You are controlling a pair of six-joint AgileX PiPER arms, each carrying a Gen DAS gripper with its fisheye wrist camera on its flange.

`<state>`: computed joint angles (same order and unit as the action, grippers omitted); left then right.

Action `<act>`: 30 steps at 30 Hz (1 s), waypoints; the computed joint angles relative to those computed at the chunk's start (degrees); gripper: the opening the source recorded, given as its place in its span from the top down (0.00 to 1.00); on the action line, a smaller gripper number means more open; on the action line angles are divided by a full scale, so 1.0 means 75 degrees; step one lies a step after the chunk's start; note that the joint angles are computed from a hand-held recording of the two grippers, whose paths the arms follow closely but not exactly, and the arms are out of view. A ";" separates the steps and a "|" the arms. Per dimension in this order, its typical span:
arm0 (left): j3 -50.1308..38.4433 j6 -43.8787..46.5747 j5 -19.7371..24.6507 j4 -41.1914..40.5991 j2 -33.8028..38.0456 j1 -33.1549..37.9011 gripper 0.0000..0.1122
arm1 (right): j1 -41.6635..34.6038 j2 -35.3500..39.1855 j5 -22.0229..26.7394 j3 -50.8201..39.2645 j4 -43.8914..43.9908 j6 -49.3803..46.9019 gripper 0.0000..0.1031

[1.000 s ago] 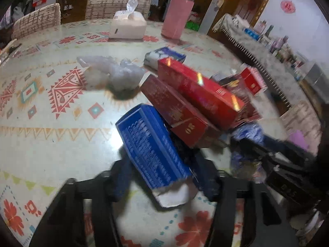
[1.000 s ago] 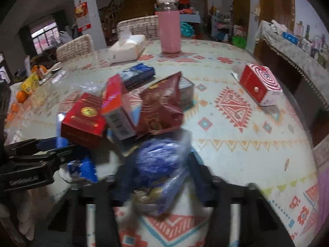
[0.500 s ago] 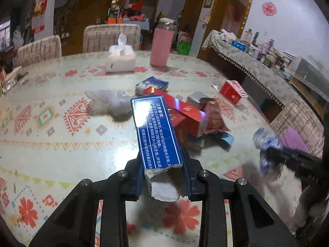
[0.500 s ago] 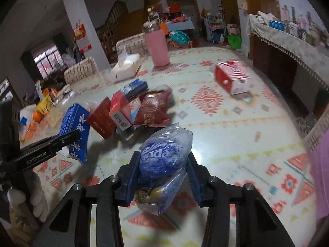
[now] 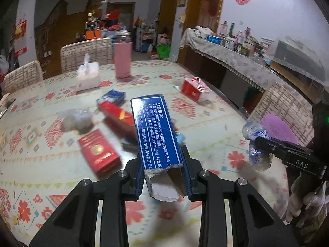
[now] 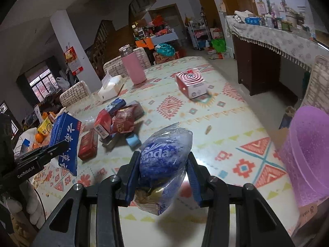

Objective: Collect trash
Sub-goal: 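Carry the blue box with the left tool while the right tool carries the blue snack bag to the wastebasket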

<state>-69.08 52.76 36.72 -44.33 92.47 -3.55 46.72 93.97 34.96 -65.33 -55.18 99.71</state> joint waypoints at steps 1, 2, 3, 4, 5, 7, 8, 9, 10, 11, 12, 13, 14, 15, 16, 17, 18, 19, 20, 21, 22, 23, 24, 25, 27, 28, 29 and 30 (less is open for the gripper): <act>-0.0002 -0.0108 -0.0048 0.0098 -0.0009 -0.0154 0.73 | 0.0002 -0.0125 0.0023 0.0155 -0.0110 0.0131 0.54; 0.0009 -0.0224 -0.0109 0.0200 -0.0022 -0.0339 0.73 | 0.0004 -0.0282 0.0043 0.0349 -0.0232 0.0296 0.54; -0.0007 -0.0386 -0.0167 0.0335 -0.0024 -0.0574 0.73 | 0.0010 -0.0451 0.0058 0.0556 -0.0337 0.0465 0.54; 0.0009 -0.0464 -0.0205 0.0396 -0.0043 -0.0703 0.73 | -0.0010 -0.0648 0.0067 0.0789 -0.0436 0.0648 0.54; -0.0035 -0.0646 -0.0251 0.0539 -0.0026 -0.0942 0.73 | -0.0010 -0.0824 0.0095 0.0998 -0.0522 0.0808 0.54; -0.0128 -0.0905 -0.0290 0.0729 0.0022 -0.1302 0.73 | -0.0012 -0.1095 0.0163 0.1332 -0.0673 0.1084 0.54; -0.0188 -0.0995 -0.0276 0.0797 0.0053 -0.1416 0.73 | -0.0020 -0.1292 0.0207 0.1559 -0.0751 0.1242 0.54; -0.0286 -0.1166 -0.0274 0.0922 0.0110 -0.1653 0.73 | -0.0030 -0.1475 0.0254 0.1759 -0.0801 0.1364 0.54; -0.0368 -0.1322 -0.0288 0.1039 0.0160 -0.1849 0.73 | -0.0040 -0.1625 0.0293 0.1928 -0.0848 0.1469 0.54; -0.0451 -0.1476 -0.0291 0.1154 0.0207 -0.2054 0.73 | -0.0044 -0.1839 0.0378 0.2146 -0.0896 0.1593 0.54; -0.0536 -0.1598 -0.0291 0.1245 0.0261 -0.2228 0.73 | -0.0042 -0.2016 0.0461 0.2312 -0.0923 0.1681 0.54; -0.0682 -0.1746 -0.0270 0.1355 0.0354 -0.2450 0.73 | -0.0050 -0.2269 0.0578 0.2537 -0.0952 0.1782 0.54; -0.0821 -0.1864 -0.0245 0.1437 0.0449 -0.2644 0.73 | -0.0054 -0.2432 0.0658 0.2685 -0.0972 0.1843 0.54; -0.0965 -0.1964 -0.0207 0.1503 0.0549 -0.2808 0.73 | -0.0062 -0.2679 0.0811 0.2872 -0.0961 0.1878 0.54; -0.1208 -0.2112 -0.0130 0.1591 0.0711 -0.3020 0.73 | -0.0076 -0.2929 0.0979 0.3045 -0.0933 0.1883 0.54; -0.1453 -0.2264 -0.0044 0.1671 0.0871 -0.3219 0.73 | -0.0105 -0.3127 0.1093 0.3180 -0.0905 0.1868 0.54; -0.1693 -0.2426 0.0039 0.1758 0.1027 -0.3397 0.73 | -0.0140 -0.3361 0.1244 0.3319 -0.0848 0.1821 0.54; -0.2049 -0.2621 0.0176 0.1863 0.1260 -0.3623 0.73 | -0.0209 -0.3594 0.1379 0.3461 -0.0787 0.1758 0.54; -0.2377 -0.2772 0.0304 0.1945 0.1480 -0.3814 0.73 | -0.0299 -0.3843 0.1523 0.3602 -0.0714 0.1681 0.54; -0.2671 -0.2905 0.0419 0.2018 0.1675 -0.3976 0.73 | -0.0410 -0.4101 0.1650 0.3745 -0.0633 0.1596 0.54; -0.3098 -0.3100 0.0594 0.2128 0.1954 -0.4197 0.73 | -0.0512 -0.4273 0.1708 0.3844 -0.0583 0.1542 0.54; -0.3396 -0.3243 0.0716 0.2214 0.2141 -0.4334 0.73 | -0.0647 -0.4512 0.1802 0.3958 -0.0498 0.1440 0.54; -0.3975 -0.3473 0.0970 0.2333 0.2517 -0.4557 0.73 | -0.0784 -0.4725 0.1877 0.4057 -0.0420 0.1332 0.54; -0.4314 -0.3599 0.1112 0.2396 0.2746 -0.4673 0.73 | -0.0905 -0.4911 0.1922 0.4146 -0.0350 0.1224 0.54; -0.5341 -0.3954 0.1603 0.2554 0.3388 -0.4985 0.73 | -0.1301 -0.5323 0.1926 0.4318 -0.0146 0.0866 0.54; -0.5888 -0.4123 0.1870 0.2614 0.3718 -0.5109 0.73 | -0.1546 -0.5441 0.1849 0.4376 -0.0057 0.0688 0.54; -0.6444 -0.4273 0.2156 0.2644 0.4046 -0.5209 0.73 | -0.1830 -0.5582 0.1765 0.4429 0.0076 0.0437 0.54; -0.7126 -0.4451 0.2502 0.2666 0.4447 -0.5318 0.73 | -0.2133 -0.5712 0.1667 0.4471 0.0231 0.0152 0.54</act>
